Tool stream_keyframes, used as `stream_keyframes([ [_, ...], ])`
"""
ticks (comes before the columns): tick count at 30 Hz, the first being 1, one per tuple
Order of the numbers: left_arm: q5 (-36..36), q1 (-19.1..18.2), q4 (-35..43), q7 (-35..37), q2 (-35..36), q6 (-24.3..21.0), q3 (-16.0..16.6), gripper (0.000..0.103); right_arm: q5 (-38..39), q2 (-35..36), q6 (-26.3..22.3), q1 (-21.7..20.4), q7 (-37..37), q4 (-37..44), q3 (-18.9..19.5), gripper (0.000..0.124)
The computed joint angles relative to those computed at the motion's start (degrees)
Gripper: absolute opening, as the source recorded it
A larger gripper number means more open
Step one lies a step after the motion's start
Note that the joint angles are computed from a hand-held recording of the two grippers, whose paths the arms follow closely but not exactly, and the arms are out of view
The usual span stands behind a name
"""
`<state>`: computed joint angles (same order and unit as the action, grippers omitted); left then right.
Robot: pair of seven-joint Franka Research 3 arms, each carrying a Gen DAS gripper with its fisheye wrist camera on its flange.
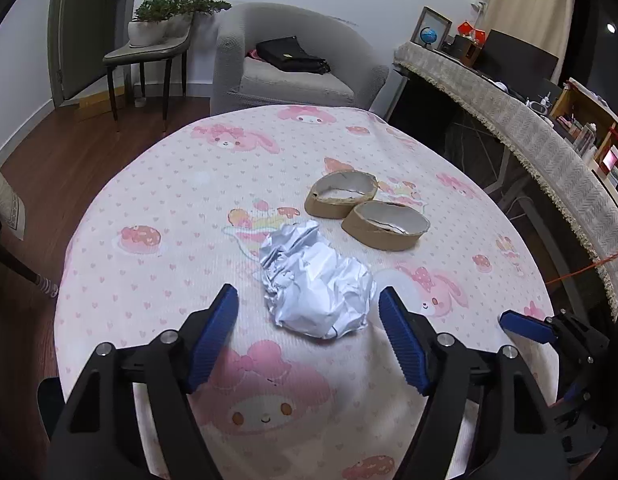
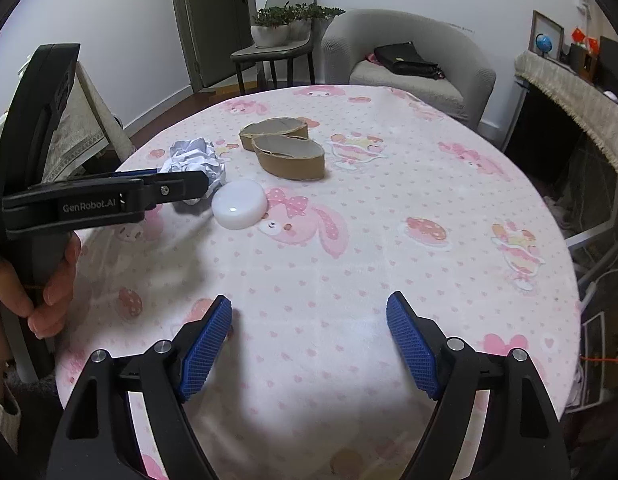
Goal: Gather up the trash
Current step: 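Grasp the crumpled foil ball with the left gripper while the right gripper grasps the white lid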
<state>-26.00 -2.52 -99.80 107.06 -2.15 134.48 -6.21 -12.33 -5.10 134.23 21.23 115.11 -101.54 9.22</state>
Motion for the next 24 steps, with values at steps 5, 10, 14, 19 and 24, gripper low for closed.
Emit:
stream_keyframes([
  [5,-3.82,0.44,0.29,1.32,0.25,-0.57,0.54,0.06,-0.64,2.49,-0.98,0.72,0.6,2.97,0.18,0.088],
  [10,-3.87,0.76,-0.22,3.29,-0.45,-1.07,0.49,0.053,-2.66,5.76,-2.77,2.46,0.71,7.06,-0.08,0.088],
  [14,-1.96,0.73,-2.68,4.82,-2.52,0.51,0.99,0.053,-4.46,7.93,-3.91,3.91,1.5,9.94,-0.66,0.082],
  [19,-1.91,1.3,-4.24,6.06,-4.26,0.04,2.57,0.053,-5.58,10.42,-5.02,5.48,2.82,13.21,-1.58,0.074],
  [24,-4.7,1.47,-6.27,9.57,-6.87,0.46,4.6,0.053,-6.24,12.03,-5.3,6.41,3.95,15.22,-2.45,0.071],
])
